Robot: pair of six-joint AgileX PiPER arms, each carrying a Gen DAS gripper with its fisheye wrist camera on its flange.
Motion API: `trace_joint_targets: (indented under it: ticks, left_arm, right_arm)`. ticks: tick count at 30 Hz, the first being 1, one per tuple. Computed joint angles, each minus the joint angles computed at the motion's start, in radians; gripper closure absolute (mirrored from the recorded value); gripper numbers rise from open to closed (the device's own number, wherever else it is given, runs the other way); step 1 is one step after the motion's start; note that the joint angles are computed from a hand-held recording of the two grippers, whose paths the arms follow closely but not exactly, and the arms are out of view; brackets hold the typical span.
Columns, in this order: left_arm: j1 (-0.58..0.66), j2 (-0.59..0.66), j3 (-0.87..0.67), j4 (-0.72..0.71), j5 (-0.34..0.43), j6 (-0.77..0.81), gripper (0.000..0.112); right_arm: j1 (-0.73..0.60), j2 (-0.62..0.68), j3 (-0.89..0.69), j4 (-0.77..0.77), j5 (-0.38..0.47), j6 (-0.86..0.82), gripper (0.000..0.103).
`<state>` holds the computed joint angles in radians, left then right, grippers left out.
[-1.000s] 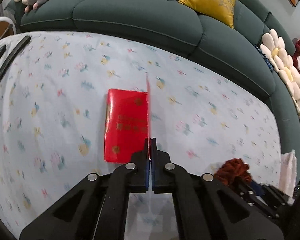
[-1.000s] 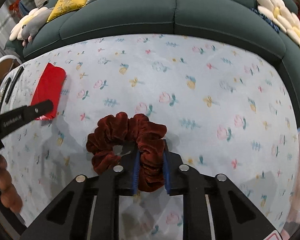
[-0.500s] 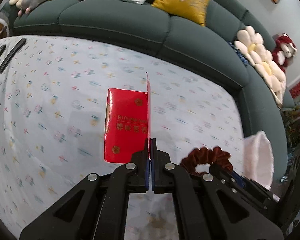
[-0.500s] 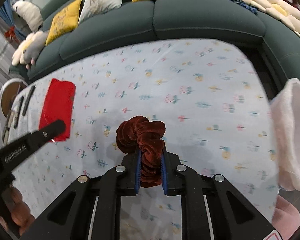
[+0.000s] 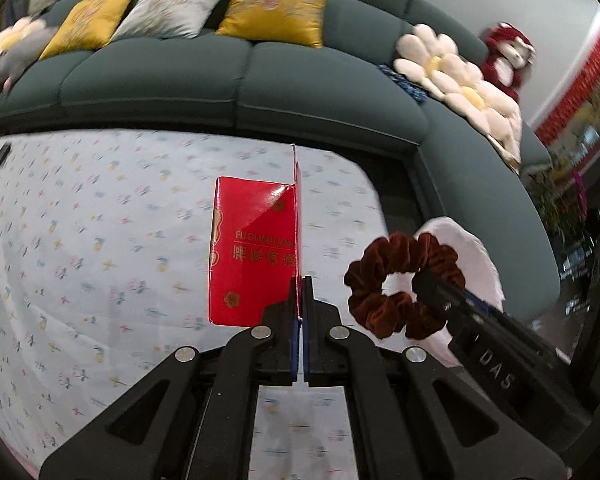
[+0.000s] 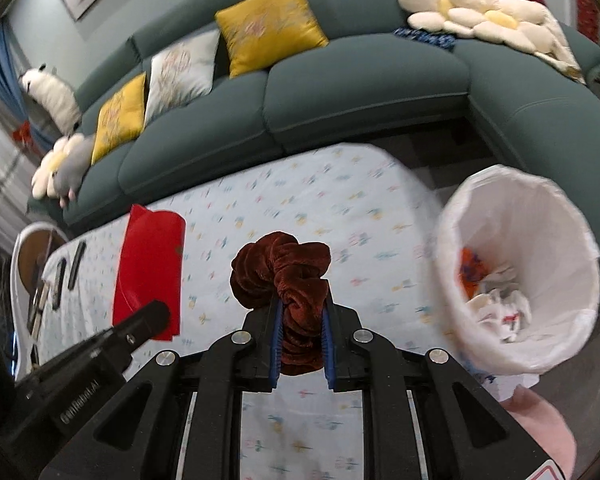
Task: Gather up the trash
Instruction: 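Carry the envelope and scrunchie over the bin and open both tools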
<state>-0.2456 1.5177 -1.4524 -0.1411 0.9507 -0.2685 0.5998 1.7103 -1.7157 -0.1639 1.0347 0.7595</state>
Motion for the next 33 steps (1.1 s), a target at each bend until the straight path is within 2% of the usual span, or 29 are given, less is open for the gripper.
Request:
trace_joint_targets:
  ticks: [6, 15, 23, 27, 31, 33]
  left_arm:
    - [-0.164, 0.044, -0.098, 0.091, 0.032, -0.098, 0.112]
    - [-0.326, 0.156, -0.269, 0.144, 0.086, -0.136, 0.112]
    - [-0.409, 0.303, -0.482, 0.089, 0.133, -0.077, 0.112]
    - [-0.433, 0.404, -0.625, 0.054, 0.183, -0.042, 0.111]
    - [-0.461, 0.488, -0.745, 0.066, 0.229, -0.056, 0.108]
    - [-0.47, 0.521, -0.792, 0.085, 0.251, -0.072, 0.098]
  right_arm:
    - [-0.097, -0.124, 0.104, -0.003, -0.019, -0.039, 0.088]
    - [-0.255, -0.253, 0.224, 0.033, -0.055, -0.124, 0.088]
    - [-0.43, -0.323, 0.298, 0.104, -0.083, -0.244, 0.088]
    - [-0.517, -0.336, 0.323, 0.151, -0.096, -0.307, 0.088]
    - [-0.59, -0.337, 0.346, 0.197, -0.108, -0.358, 0.088]
    - [-0.611, -0.333, 0.35, 0.209, -0.112, -0.372, 0.088]
